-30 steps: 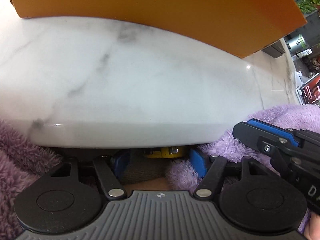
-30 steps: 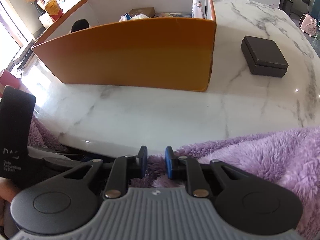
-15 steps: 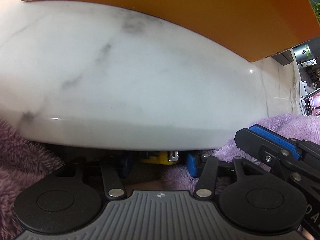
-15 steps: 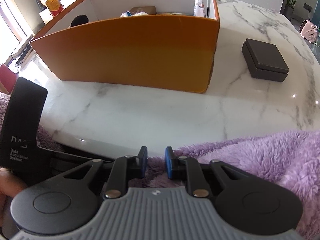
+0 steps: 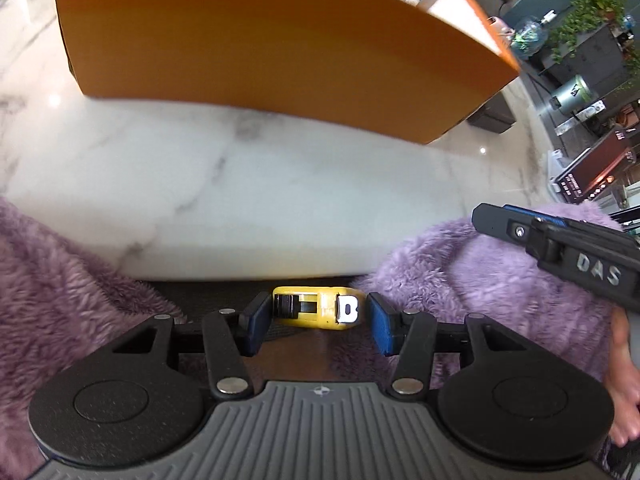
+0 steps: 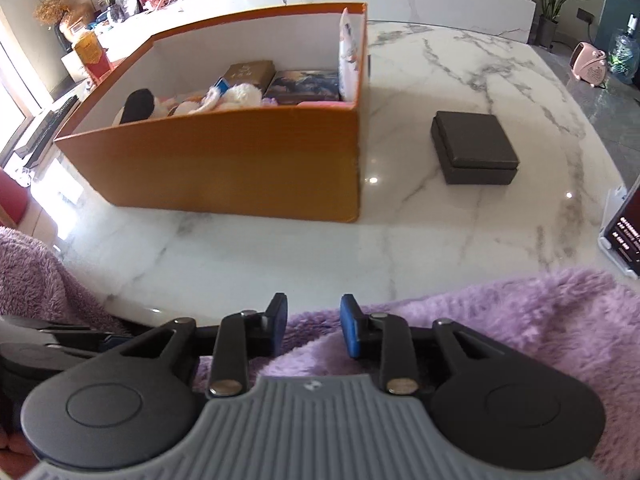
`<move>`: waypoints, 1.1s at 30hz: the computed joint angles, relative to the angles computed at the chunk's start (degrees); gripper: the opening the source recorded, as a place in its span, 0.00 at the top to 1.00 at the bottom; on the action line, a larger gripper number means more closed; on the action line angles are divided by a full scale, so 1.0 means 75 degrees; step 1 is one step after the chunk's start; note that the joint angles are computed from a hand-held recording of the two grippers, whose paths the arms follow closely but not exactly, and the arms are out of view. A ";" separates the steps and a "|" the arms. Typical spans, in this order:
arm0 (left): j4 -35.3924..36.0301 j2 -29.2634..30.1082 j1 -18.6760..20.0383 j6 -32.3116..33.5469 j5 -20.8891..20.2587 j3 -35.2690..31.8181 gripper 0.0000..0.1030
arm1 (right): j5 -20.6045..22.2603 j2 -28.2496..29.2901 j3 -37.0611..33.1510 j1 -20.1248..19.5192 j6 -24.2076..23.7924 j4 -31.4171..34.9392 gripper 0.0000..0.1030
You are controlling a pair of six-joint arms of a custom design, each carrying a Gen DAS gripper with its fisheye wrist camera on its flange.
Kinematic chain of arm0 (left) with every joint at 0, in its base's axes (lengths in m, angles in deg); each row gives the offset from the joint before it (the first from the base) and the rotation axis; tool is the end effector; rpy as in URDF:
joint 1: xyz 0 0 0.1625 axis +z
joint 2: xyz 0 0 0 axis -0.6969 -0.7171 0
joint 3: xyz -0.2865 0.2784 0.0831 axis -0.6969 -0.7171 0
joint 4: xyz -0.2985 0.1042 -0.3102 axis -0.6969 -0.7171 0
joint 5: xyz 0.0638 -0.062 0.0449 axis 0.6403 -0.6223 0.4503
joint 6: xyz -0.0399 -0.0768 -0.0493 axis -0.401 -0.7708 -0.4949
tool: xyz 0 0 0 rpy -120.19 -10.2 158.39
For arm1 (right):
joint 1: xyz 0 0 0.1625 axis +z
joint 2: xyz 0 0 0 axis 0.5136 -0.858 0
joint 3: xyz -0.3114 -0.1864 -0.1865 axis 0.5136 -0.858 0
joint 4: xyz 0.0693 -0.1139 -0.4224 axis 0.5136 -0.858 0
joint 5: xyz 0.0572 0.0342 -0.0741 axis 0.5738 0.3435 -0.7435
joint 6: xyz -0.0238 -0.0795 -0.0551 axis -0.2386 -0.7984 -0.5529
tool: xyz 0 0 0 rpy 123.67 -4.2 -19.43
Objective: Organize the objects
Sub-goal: 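Reach below the table edge and grasp the yellow tape measure with left tool, then grasp the black square box on the table with right tool while left tool holds tape measure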
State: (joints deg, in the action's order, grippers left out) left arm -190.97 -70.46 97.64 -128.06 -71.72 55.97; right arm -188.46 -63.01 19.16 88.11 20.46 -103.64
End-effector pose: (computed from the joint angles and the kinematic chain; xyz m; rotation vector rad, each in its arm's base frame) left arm -0.1328 -0.5348 0.2745 -0.9208 2.2876 -1.0129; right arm 0.4158 -0.6138 0.0521 0.5102 -2.3748 0.5476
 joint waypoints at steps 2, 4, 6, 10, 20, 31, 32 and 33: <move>0.0302 -0.0155 -0.0053 -0.0047 0.0169 -0.0011 0.42 | -0.0197 -0.0036 -0.0043 -0.0006 -0.0084 -0.0016 0.69; 0.0244 -0.0297 -0.0106 0.0002 0.0271 0.0036 0.42 | -0.0417 -0.0063 -0.0106 -0.0034 -0.0177 -0.0025 0.69; 0.0082 -0.0118 -0.0039 0.0222 0.0412 -0.0227 0.42 | -0.0683 -0.0045 -0.0208 -0.0063 -0.0308 -0.0055 0.63; 0.0290 0.0107 0.0015 0.0279 0.0832 -0.0595 0.42 | -0.1169 0.0042 -0.0494 -0.0161 -0.0608 -0.0183 0.53; 0.0916 0.0287 0.0262 0.0437 0.1222 -0.1160 0.42 | -0.1190 0.0601 -0.2036 -0.0654 0.0366 0.0745 0.36; 0.1094 0.0261 0.0521 0.0922 0.1004 -0.1440 0.42 | -0.1156 0.1948 -0.4516 -0.1090 -0.0951 0.1987 0.11; 0.1043 0.0281 0.0550 0.1000 0.0965 -0.1464 0.42 | -0.1172 0.2031 -0.4666 -0.1125 -0.0941 0.2125 0.11; 0.1010 0.0287 0.0570 0.1052 0.0934 -0.1478 0.42 | -0.1177 0.2104 -0.4794 -0.1163 -0.0906 0.2256 0.11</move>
